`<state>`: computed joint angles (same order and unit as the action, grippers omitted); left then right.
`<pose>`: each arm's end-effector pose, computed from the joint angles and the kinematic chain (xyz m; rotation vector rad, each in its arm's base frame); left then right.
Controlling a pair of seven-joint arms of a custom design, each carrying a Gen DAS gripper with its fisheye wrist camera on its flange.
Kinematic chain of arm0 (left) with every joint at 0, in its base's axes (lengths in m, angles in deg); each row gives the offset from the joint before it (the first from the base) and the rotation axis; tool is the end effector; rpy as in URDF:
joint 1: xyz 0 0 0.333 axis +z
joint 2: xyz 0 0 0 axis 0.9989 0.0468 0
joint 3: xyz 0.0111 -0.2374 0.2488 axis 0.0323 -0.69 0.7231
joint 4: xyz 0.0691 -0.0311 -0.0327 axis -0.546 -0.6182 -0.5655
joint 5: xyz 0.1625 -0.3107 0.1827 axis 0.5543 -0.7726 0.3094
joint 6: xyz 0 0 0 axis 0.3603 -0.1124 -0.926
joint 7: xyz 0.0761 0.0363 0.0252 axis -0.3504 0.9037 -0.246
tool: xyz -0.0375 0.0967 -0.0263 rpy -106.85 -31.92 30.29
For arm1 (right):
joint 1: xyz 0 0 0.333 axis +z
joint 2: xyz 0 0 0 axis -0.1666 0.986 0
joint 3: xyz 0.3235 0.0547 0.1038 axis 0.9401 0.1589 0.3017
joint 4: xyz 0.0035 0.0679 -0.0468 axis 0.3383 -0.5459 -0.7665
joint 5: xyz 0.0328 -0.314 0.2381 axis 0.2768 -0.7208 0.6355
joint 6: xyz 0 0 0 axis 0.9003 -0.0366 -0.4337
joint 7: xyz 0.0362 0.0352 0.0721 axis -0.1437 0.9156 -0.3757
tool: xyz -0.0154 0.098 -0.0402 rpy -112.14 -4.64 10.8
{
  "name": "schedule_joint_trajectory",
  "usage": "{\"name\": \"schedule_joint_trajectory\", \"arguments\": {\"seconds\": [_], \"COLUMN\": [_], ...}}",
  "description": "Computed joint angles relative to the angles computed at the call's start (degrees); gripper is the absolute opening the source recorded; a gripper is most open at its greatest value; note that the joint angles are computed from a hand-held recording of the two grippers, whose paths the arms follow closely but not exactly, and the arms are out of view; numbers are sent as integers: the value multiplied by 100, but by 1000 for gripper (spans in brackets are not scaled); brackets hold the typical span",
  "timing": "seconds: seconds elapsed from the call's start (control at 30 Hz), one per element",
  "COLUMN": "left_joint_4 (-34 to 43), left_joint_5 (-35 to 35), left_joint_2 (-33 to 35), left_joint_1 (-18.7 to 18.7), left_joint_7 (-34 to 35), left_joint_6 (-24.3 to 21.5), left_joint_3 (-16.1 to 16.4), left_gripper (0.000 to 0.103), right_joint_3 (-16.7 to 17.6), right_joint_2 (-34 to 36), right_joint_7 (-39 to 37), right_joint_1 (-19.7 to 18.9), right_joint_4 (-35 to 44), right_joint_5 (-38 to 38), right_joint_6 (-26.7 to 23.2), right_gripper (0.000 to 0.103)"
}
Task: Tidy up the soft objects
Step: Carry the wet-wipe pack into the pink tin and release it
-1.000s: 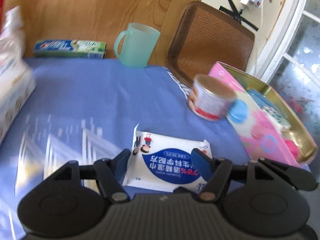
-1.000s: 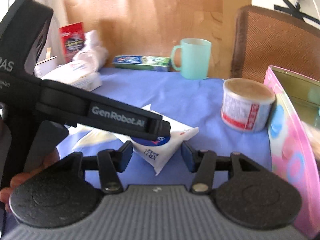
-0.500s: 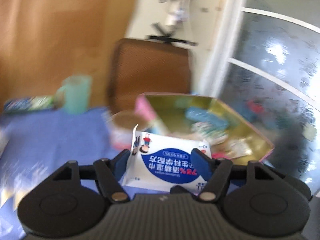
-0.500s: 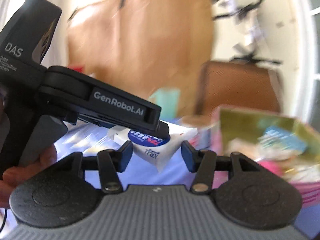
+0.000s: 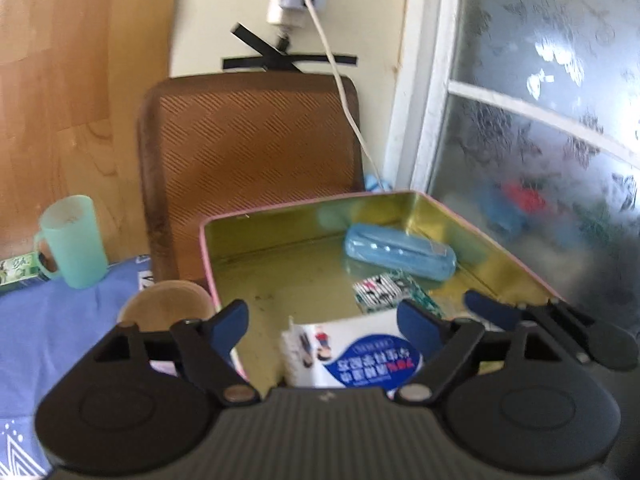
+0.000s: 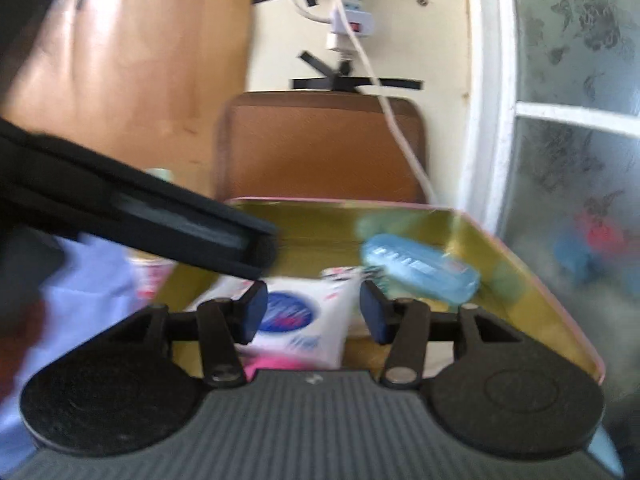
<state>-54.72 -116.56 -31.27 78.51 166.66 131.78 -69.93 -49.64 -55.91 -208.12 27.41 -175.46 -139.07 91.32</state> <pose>0.6353 -0.2484 0.5951 -0.8780 2.4303 -1.3566 0.5398 0.3731 0.4419 -1.0266 1.7791 -1.4480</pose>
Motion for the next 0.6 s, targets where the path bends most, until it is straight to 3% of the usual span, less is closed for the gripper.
{"name": "schedule_joint_trajectory", "arguments": {"seconds": [0.07,0.1,0.2,0.3,0.37,0.47,0.53,0.6], "left_joint_4": [-114,-167,-473,-855,-1138,-1419,-1517,-1547], "left_joint_5": [-195,-352,-681,-740,-806,-711,-618,-501], "left_joint_2": [-128,-198,-469,-745,-934,-1091,-1140,-1136], "left_joint_1": [110,189,363,411,438,436,442,436], "left_joint_7": [131,251,635,1061,1316,1279,1096,902], "left_joint_6": [-25,-93,-200,-104,-103,-101,-156,-168], "left_joint_3": [23,42,164,297,388,506,567,594], "left_gripper": [88,90,91,91,92,93,93,93], "right_joint_3": [-77,-33,13,92,123,135,128,144], "right_joint_2": [239,171,-250,-789,-934,-980,-883,-731], "right_joint_7": [-344,-199,496,1152,1081,685,218,-367], "right_joint_1": [177,119,7,-357,-622,-928,-1056,-1052], "right_joint_4": [229,137,-386,-940,-1026,-981,-822,-604], "right_joint_5": [278,236,-127,-603,-557,-85,417,906], "right_joint_6": [-652,-573,106,1611,2389,3160,3328,3096], "right_gripper": [52,52,53,52,44,35,34,34]}}
